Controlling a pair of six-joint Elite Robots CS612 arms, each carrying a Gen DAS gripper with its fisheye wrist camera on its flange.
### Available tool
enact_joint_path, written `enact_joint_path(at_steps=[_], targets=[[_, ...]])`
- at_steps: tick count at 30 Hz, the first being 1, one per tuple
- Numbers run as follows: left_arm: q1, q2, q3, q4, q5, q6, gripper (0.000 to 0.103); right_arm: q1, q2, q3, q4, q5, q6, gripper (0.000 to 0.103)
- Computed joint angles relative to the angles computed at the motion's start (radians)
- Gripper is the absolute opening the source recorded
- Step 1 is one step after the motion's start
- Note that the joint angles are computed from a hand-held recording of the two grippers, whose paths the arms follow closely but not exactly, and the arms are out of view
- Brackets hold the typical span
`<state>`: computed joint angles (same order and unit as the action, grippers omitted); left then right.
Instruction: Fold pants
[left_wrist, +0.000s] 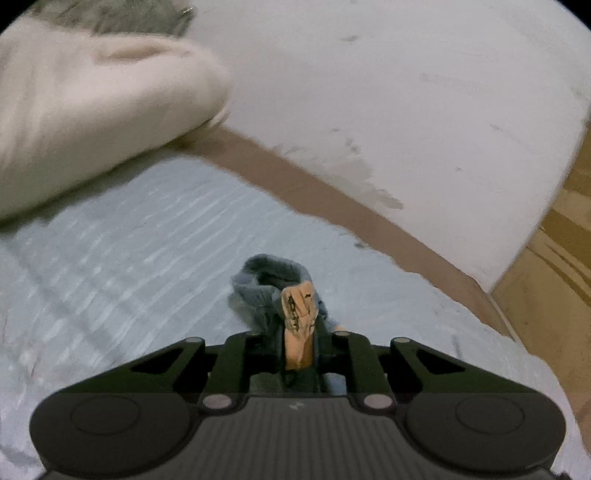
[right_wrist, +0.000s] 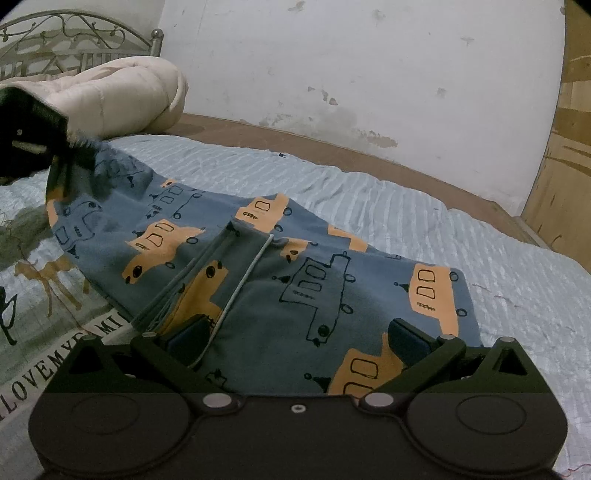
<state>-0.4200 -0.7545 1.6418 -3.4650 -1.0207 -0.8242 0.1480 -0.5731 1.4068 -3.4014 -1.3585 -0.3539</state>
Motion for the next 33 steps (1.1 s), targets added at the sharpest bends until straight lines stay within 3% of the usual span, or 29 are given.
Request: enact_joint_path(at_steps=[4, 8, 11, 23, 28, 33], targets=[[-0.022, -0.002, -0.032, -0.038, -0.015, 0.160, 0.015, -0.007, -0.003, 0.006, -0.019, 0.019, 0.025, 0.102], [-0.042, -0.001, -0.072, -0.040, -0.050, 0.292, 0.015, -0.022, -0.010, 0.013, -0.057, 0.042, 0.105, 0.102], [-0.055, 0.000, -0.099, -0.024, -0.088, 0.355, 0.015, -0.035, -0.016, 0.022, -0.094, 0.052, 0.138, 0.102], [-0.107, 0.032, -0.196, 0.063, -0.234, 0.544, 0.015, -0.081, -0.045, 0.066, -0.152, -0.045, 0.110, 0.102], [-0.140, 0.053, -0.222, 0.094, -0.261, 0.674, 0.015, -0.102, -0.056, 0.088, -0.150, -0.095, 0.125, 0.102], [-0.159, 0.078, -0.255, 0.185, -0.277, 0.732, 0.016, -0.118, -0.059, 0.104, -0.136, -0.124, 0.158, 0.102]])
